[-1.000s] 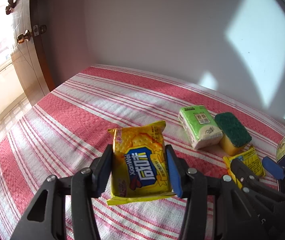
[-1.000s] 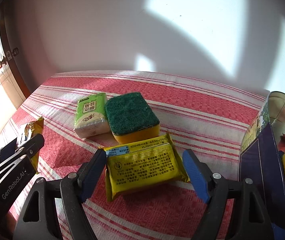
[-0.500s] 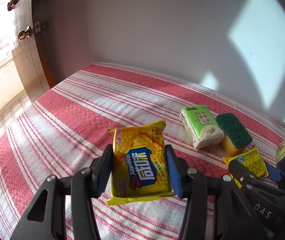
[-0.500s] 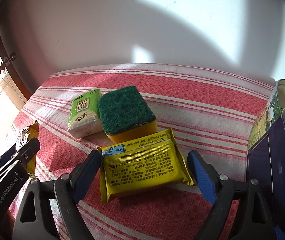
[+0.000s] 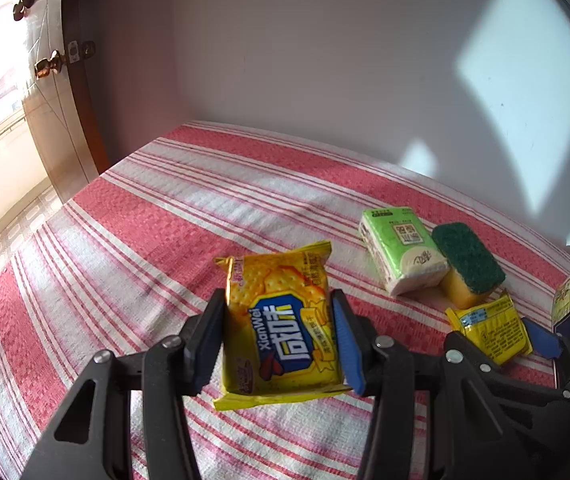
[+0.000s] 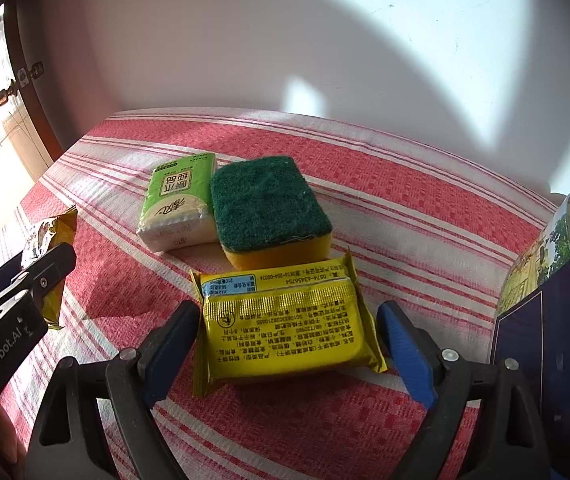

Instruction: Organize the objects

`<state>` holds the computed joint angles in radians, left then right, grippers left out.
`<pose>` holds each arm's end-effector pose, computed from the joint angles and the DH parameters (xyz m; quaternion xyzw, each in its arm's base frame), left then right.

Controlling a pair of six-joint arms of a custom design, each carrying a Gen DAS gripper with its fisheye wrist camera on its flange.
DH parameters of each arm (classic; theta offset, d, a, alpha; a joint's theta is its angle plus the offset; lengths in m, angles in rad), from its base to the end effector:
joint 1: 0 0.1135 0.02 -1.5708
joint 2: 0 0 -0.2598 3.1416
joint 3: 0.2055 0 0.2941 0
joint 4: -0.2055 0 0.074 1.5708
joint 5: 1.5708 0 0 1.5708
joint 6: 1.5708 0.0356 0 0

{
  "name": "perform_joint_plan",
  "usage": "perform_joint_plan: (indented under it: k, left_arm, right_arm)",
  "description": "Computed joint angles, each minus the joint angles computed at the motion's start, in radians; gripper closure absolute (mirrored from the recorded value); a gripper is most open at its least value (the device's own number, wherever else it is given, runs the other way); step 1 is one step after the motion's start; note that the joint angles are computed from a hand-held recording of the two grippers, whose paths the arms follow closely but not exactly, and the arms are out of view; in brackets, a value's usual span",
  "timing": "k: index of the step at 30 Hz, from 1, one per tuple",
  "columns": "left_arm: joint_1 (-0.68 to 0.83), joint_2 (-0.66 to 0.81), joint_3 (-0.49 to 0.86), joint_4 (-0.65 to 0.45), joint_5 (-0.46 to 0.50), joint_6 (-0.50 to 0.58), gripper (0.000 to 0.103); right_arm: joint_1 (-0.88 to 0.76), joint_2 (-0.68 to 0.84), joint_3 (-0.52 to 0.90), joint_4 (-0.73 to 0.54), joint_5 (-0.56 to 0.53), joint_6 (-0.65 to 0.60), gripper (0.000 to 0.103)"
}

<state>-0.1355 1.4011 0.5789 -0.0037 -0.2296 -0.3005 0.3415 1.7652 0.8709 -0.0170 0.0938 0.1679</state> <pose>0.2882 -0.0311 0.1196 -0.1178 0.9187 0.0260 0.3760 0.3444 0.1189 0.0950 -0.0668 0.9428 0.0386 0.3242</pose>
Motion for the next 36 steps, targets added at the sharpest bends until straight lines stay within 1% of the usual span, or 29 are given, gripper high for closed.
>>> perform_joint_plan:
  k: [1, 2, 3, 6, 8, 12, 15, 19, 20, 22, 28, 31, 36]
  left_arm:
    - [0.0, 0.001, 0.001, 0.0, 0.001, 0.003, 0.052]
    - [0.0, 0.002, 0.001, 0.0, 0.0, 0.003, 0.052]
    - [-0.002, 0.002, 0.002, 0.0, -0.002, 0.002, 0.052]
    - [-0.001, -0.002, -0.005, 0.014, 0.002, 0.004, 0.052]
    - [-0.007, -0.01, -0.015, 0.03, 0.001, 0.005, 0.052]
    - [-0.051, -0.033, -0.038, 0.067, -0.038, 0.018, 0.052]
    - [-0.09, -0.049, -0.053, 0.09, -0.082, 0.034, 0.052]
    - [-0.114, -0.086, -0.082, 0.125, -0.102, 0.035, 0.052]
    - [-0.12, -0.095, -0.088, 0.133, -0.108, 0.036, 0.052]
    - [-0.134, -0.109, -0.099, 0.15, -0.119, 0.035, 0.052]
    - [-0.187, -0.146, -0.129, 0.192, -0.181, 0.052, 0.052]
    - [-0.21, -0.159, -0.143, 0.212, -0.209, 0.055, 0.052]
    - [-0.239, -0.185, -0.165, 0.225, -0.229, 0.042, 0.052]
  right_arm:
    - [-0.002, -0.003, -0.004, 0.006, -0.01, -0.001, 0.013]
    - [-0.006, -0.007, -0.01, 0.014, -0.017, 0.001, 0.021]
    - [-0.008, -0.015, -0.02, 0.026, -0.018, 0.003, 0.027]
    - [-0.007, -0.025, -0.03, 0.039, -0.029, 0.008, 0.029]
    - [-0.008, -0.059, -0.069, 0.082, -0.041, 0.015, 0.029]
    - [-0.013, -0.188, -0.217, 0.241, -0.026, 0.05, 0.029]
    - [-0.019, -0.277, -0.314, 0.336, 0.007, 0.095, 0.029]
    - [-0.02, -0.364, -0.406, 0.423, 0.037, 0.106, 0.029]
    - [-0.012, -0.389, -0.427, 0.436, 0.053, 0.099, 0.029]
    - [0.023, -0.433, -0.467, 0.469, 0.13, 0.076, 0.029]
    - [0.063, -0.531, -0.546, 0.508, 0.206, 0.014, 0.029]
    - [0.074, -0.579, -0.58, 0.515, 0.232, -0.009, 0.029]
    - [0.065, -0.644, -0.621, 0.512, 0.237, -0.026, 0.029]
